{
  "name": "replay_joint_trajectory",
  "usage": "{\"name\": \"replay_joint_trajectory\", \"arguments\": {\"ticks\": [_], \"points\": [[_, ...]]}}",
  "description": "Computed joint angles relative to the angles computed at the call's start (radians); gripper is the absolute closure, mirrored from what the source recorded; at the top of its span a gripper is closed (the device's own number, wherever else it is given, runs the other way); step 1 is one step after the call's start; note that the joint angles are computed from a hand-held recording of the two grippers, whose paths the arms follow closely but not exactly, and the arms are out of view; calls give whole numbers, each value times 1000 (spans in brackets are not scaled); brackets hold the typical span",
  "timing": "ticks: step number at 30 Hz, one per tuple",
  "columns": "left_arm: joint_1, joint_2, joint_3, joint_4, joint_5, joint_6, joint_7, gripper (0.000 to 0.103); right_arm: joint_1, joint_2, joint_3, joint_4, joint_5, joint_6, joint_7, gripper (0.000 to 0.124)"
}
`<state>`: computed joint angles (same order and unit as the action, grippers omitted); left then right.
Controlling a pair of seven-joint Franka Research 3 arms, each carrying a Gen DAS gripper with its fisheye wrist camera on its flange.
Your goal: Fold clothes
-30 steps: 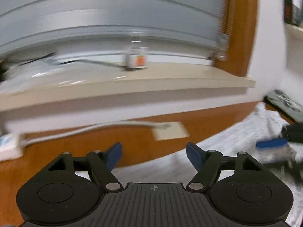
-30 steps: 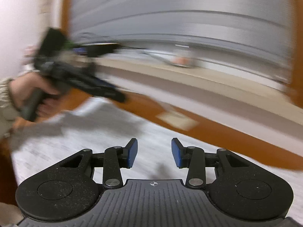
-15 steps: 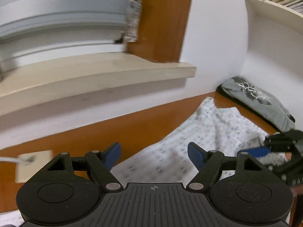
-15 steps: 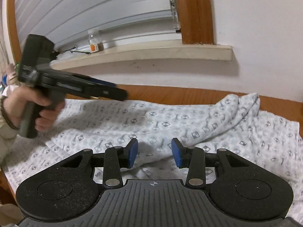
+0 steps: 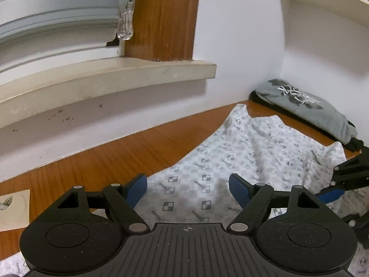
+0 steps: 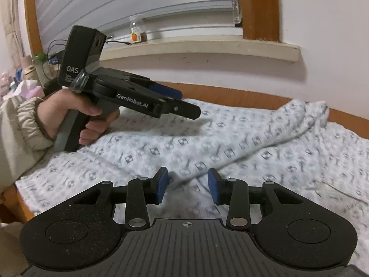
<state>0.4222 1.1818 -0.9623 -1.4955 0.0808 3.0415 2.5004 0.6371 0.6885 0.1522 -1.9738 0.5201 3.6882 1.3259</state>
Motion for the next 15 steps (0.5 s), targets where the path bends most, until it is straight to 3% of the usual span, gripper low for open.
{"name": "replay_joint_trajectory", "arguments": {"ticks": [6, 9, 15], "points": [[2, 10, -9, 22, -25, -33, -5, 21, 40, 31, -18, 55, 54, 32, -11, 84], [0, 5, -5, 23, -43, -45, 5, 16, 84, 49, -46, 93, 113, -1, -67, 84], [17, 14, -26, 2, -49, -12, 29, 14, 54, -13, -26, 22, 125, -18, -49, 83]]}}
